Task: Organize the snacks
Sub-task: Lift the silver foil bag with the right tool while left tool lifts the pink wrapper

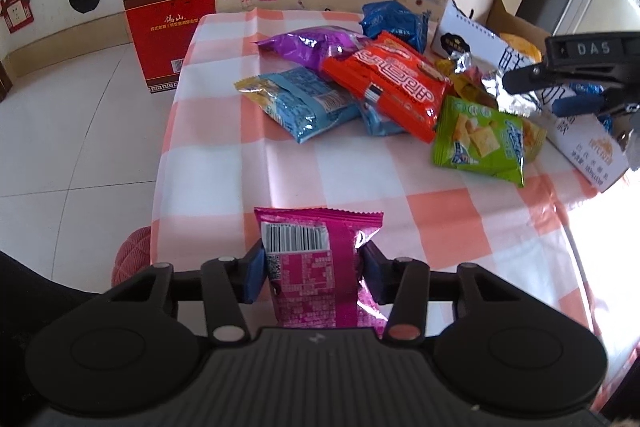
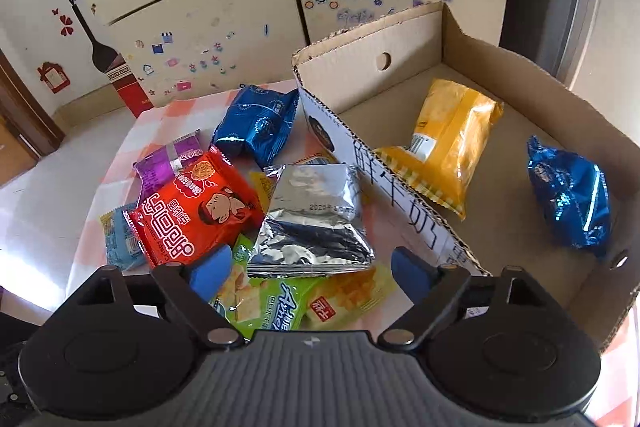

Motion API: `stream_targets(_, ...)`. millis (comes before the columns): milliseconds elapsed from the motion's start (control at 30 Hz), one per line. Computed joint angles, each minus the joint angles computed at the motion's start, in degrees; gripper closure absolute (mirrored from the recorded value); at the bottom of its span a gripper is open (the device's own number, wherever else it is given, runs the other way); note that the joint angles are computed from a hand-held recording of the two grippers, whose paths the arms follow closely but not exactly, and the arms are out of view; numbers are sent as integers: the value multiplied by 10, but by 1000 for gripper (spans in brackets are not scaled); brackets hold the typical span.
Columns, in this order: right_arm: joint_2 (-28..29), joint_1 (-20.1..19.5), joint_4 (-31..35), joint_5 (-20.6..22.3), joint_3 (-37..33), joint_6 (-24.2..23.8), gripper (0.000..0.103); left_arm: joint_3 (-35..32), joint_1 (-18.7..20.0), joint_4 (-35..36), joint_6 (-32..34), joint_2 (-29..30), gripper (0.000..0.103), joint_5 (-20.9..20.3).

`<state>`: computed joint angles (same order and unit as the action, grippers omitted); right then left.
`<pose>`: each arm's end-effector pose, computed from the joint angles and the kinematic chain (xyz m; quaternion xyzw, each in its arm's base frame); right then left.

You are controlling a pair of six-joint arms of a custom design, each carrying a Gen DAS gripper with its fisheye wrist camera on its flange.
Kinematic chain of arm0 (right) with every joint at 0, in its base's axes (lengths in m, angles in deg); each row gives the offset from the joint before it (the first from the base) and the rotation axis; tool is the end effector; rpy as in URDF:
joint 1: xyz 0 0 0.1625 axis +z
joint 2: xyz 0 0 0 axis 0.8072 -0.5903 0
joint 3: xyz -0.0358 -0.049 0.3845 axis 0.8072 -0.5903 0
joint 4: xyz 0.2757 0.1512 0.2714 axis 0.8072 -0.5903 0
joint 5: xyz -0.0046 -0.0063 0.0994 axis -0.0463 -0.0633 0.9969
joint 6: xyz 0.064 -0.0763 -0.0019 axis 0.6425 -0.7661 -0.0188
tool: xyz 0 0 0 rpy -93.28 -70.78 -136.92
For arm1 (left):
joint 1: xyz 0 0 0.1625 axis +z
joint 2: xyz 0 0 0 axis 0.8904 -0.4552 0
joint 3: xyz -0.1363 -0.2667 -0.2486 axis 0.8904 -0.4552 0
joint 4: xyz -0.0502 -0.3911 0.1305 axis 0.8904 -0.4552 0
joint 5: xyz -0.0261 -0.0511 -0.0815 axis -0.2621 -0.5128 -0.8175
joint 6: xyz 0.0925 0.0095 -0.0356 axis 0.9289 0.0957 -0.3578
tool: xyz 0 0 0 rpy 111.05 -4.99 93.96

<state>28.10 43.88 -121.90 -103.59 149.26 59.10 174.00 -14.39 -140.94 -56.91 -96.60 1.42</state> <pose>0.1753 -0.6445 0.1885 0.1331 -0.9308 0.2343 0.2471 -0.1903 -0.5370 0.1108 0.1123 0.8859 -0.2938 0.3410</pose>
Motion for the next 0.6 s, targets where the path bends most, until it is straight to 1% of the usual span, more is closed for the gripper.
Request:
stream_targets(133, 7, -6, 5, 6, -13, 18, 11, 0, -1, -5, 4, 2, 56, 3)
stream_targets(300, 17, -6, 5, 10, -24, 4, 11, 0, -3, -25, 17, 6, 56, 1)
stream_targets(400, 30, -4, 1, -5, -33, -6, 11, -1, -3, -27, 19, 7, 56, -4)
stream_targets(500, 43, -3, -2, -24, -43, -5, 13, -2, -3, -27, 19, 9, 56, -3)
stream_targets(567, 48, -3, -11, -28, -44, -13, 20, -2, -3, -30, 20, 11, 56, 3)
stream_targets(600, 50, -1, -12, -31, -45, -20, 29, -2, -3, -32, 20, 12, 56, 6)
